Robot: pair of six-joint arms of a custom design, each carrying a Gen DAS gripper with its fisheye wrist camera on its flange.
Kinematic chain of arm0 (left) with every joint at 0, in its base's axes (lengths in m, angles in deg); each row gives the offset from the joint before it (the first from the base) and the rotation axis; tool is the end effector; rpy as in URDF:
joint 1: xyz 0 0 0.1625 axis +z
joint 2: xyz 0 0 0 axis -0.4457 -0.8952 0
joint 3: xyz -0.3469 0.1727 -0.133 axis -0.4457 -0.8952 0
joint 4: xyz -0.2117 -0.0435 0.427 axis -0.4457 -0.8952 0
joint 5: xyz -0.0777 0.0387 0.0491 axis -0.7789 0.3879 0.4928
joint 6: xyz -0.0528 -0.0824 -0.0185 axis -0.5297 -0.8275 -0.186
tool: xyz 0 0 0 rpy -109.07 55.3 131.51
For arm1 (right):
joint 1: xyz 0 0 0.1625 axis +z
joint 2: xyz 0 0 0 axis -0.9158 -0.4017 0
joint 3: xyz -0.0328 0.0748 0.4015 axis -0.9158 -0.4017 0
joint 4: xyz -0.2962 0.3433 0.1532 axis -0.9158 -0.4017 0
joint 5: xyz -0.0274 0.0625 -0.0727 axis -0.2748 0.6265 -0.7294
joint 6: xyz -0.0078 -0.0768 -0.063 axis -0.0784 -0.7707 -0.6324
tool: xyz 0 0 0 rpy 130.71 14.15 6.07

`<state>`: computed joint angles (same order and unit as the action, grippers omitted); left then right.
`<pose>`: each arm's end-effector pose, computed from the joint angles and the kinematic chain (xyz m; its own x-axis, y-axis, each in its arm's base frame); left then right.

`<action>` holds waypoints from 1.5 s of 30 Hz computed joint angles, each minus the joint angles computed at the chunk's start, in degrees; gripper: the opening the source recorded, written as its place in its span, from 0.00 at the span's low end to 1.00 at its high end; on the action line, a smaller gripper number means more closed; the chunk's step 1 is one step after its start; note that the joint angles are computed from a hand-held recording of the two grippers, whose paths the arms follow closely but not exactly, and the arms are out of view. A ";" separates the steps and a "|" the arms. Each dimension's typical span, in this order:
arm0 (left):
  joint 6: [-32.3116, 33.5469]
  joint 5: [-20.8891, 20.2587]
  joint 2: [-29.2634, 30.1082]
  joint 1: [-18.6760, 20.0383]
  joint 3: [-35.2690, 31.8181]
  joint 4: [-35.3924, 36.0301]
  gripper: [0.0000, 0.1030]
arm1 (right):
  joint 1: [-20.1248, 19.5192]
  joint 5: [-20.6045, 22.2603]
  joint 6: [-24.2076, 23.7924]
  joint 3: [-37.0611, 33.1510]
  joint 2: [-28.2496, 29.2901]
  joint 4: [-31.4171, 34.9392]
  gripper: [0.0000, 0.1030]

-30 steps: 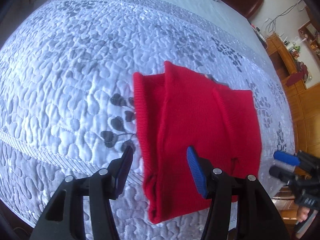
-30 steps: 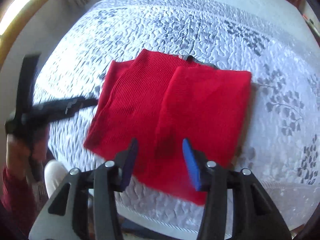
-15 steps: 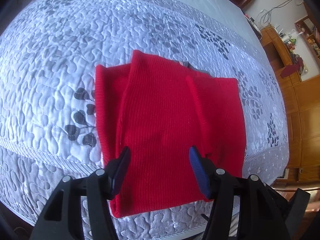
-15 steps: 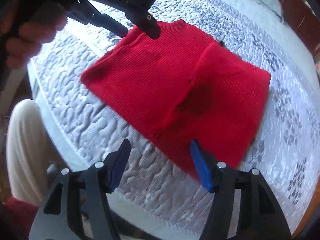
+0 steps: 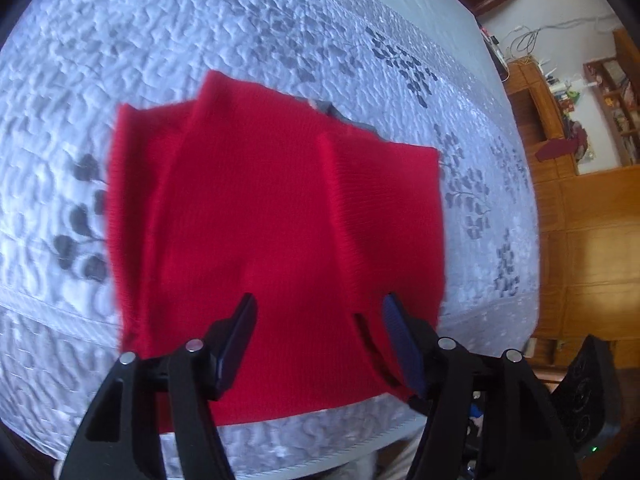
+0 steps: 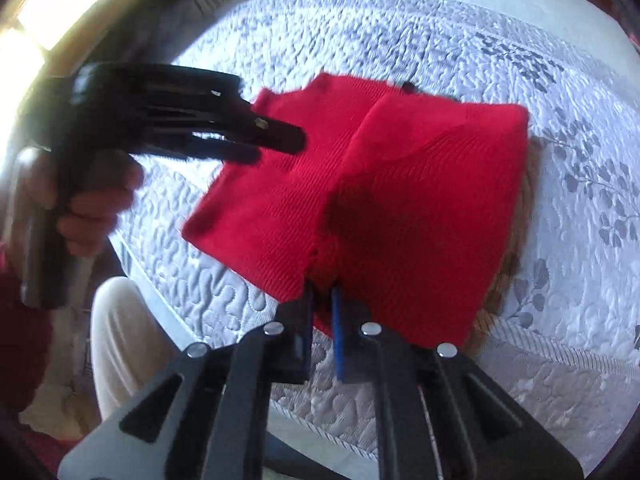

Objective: Fold small clothes

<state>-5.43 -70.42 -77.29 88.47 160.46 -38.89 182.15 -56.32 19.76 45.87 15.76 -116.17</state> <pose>-0.2142 -0.7135 0.2721 -0.9187 0.3620 -0.1582 0.3213 0.9176 0.2339 0.3481 -0.5406 0.1497 -0.8827 0.0456 0.4677 -0.1231 0.9381 -0.3237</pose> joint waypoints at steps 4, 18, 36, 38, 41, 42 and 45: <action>-3.32 -2.06 1.96 -0.11 -0.20 -0.28 0.68 | -0.43 1.18 -0.25 2.09 -2.73 -3.31 0.07; -9.97 -8.54 9.84 0.80 -3.81 -2.81 0.36 | -0.94 3.67 -2.44 6.55 -7.60 -8.44 0.06; 3.01 -7.41 8.93 -2.50 -9.34 -6.50 0.15 | 1.38 8.63 -3.82 -0.97 -1.00 -8.07 0.06; 4.94 -6.78 8.57 -2.46 -10.88 -6.33 0.15 | 1.98 9.17 -5.10 -3.50 1.18 -8.05 0.06; 6.79 -5.13 8.23 -1.73 -13.30 -5.51 0.15 | 2.42 10.29 -6.41 -6.97 4.37 -7.38 0.06; 7.30 -4.64 8.17 -1.15 -14.19 -5.18 0.15 | 2.45 11.02 -6.84 -8.49 5.92 -6.98 0.06; 8.23 -2.61 7.85 0.84 -15.27 -4.85 0.15 | 2.35 12.11 -7.68 -11.69 9.61 -5.71 0.06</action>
<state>2.80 -73.03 -69.44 89.31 145.19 -43.74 184.49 -44.21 12.07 34.18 25.38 -121.88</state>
